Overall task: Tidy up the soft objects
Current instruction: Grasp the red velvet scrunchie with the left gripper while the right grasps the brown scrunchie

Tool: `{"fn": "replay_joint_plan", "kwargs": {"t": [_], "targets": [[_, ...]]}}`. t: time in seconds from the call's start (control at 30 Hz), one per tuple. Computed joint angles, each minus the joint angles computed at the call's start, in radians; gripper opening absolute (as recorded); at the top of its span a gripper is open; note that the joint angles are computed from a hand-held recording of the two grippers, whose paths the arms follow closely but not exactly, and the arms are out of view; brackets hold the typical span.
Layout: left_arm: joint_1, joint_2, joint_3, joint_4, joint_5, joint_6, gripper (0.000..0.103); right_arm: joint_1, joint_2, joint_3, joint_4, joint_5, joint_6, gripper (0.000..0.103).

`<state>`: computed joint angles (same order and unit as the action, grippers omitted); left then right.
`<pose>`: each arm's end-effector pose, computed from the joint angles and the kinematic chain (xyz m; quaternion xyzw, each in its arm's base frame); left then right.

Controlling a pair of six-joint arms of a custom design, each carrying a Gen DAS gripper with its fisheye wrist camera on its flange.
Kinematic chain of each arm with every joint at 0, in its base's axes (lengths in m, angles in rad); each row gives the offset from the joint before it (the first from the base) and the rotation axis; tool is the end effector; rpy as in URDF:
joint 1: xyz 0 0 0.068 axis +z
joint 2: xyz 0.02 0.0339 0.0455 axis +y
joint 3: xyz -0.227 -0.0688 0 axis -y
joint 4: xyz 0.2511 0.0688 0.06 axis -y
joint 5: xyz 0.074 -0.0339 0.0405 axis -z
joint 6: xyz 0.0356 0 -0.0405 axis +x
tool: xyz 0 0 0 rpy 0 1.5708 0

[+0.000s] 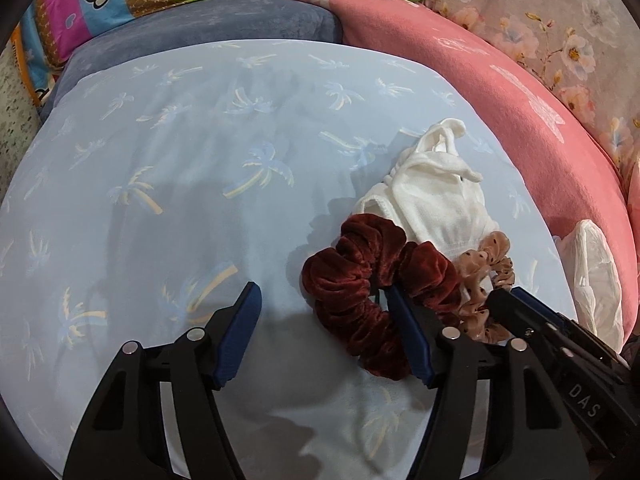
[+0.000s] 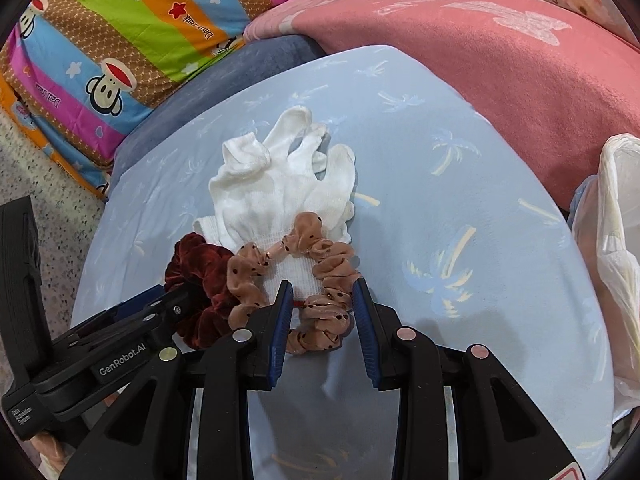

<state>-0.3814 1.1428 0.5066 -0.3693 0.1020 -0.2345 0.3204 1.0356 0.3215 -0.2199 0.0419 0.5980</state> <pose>0.2047 -0.0860 0.1267 0.0846 0.9554 -0.1311 0.2506 0.1888 0.0611 0.1016 0.1379 0.9395 0.1209 0.2894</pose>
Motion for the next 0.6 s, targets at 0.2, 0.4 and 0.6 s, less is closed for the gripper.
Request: {"fn": "replay_joint_plan", "kwargs": {"t": [0.2, 0.4, 0.6], "targets": [[-0.002, 0.003, 0.006, -0.003, 0.037, 0.006, 0.029, -0.002, 0.008, -0.009, 0.010, 0.006, -0.004, 0.025], [-0.019, -0.039, 0.009, -0.034, 0.033, -0.009, 0.020, -0.015, -0.057, -0.031, -0.030, -0.005, -0.009, 0.013], [-0.047, -0.140, 0.018, -0.099, 0.013, -0.032, 0.019, -0.045, -0.318, -0.046, -0.208, -0.007, -0.033, 0.008]]}}
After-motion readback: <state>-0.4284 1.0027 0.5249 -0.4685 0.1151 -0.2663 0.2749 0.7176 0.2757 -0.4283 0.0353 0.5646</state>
